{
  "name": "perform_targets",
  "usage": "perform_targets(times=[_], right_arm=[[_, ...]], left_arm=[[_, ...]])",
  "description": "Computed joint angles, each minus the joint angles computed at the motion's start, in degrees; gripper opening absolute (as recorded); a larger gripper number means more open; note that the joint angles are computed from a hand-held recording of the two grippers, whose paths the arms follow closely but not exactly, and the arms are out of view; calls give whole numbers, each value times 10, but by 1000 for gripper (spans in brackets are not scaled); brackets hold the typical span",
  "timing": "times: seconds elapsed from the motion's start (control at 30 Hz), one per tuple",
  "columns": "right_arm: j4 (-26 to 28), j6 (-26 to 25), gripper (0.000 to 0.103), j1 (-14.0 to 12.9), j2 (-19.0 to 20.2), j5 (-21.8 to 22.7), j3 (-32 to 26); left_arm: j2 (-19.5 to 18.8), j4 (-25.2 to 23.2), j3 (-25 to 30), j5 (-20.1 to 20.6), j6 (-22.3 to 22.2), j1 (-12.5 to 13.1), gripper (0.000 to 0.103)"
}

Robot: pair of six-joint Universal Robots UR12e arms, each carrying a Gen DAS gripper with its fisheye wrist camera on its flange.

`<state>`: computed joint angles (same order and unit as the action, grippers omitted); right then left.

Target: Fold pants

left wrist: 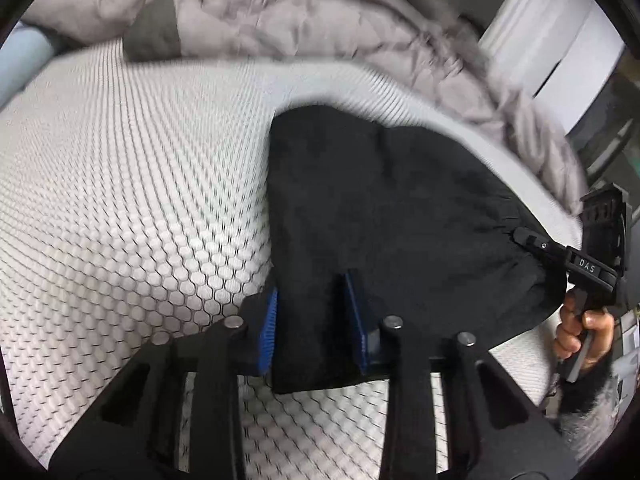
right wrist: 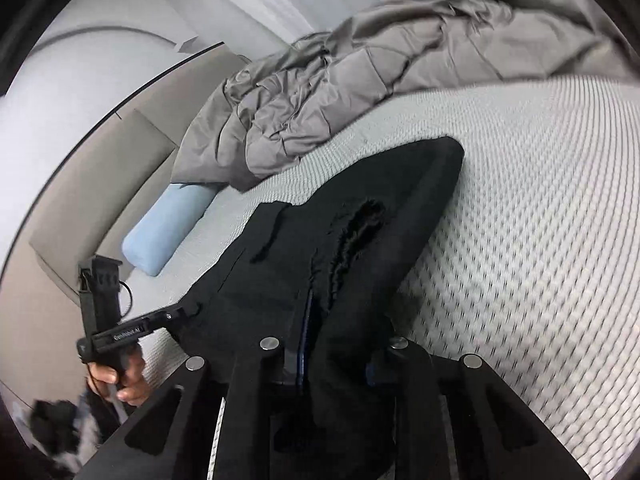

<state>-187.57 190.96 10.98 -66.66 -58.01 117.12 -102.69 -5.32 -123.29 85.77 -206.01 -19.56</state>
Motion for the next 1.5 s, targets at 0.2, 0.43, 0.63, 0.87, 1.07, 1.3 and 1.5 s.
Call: perform_targets(times=[0.2,0.43,0.63,0.87,1.07,1.3,1.5], right_arm=[[69,40,38,-19,4,1,0],[99,-58,41,-12,-36,-93,41],[83,-113,16,7,-68,-153,85],[69,-117,17,7,-74,-160,98],[-34,-98,73,-4,-99,-126,141],[-262,-60,103,18,-87,-179,194],[-288,-39,103,33,-65,-177,183]], left_arm=[[-1,11,0,84,41,-33,40],[1,15,-4,148,63,-58,45],[6,15,-10,156,65,-57,45],[11,15,-12,188,49,-70,45],[18,95,-25,247,22,-105,61],[15,191,-43,276,16,-150,91],[-1,232,-33,314,43,-179,102]])
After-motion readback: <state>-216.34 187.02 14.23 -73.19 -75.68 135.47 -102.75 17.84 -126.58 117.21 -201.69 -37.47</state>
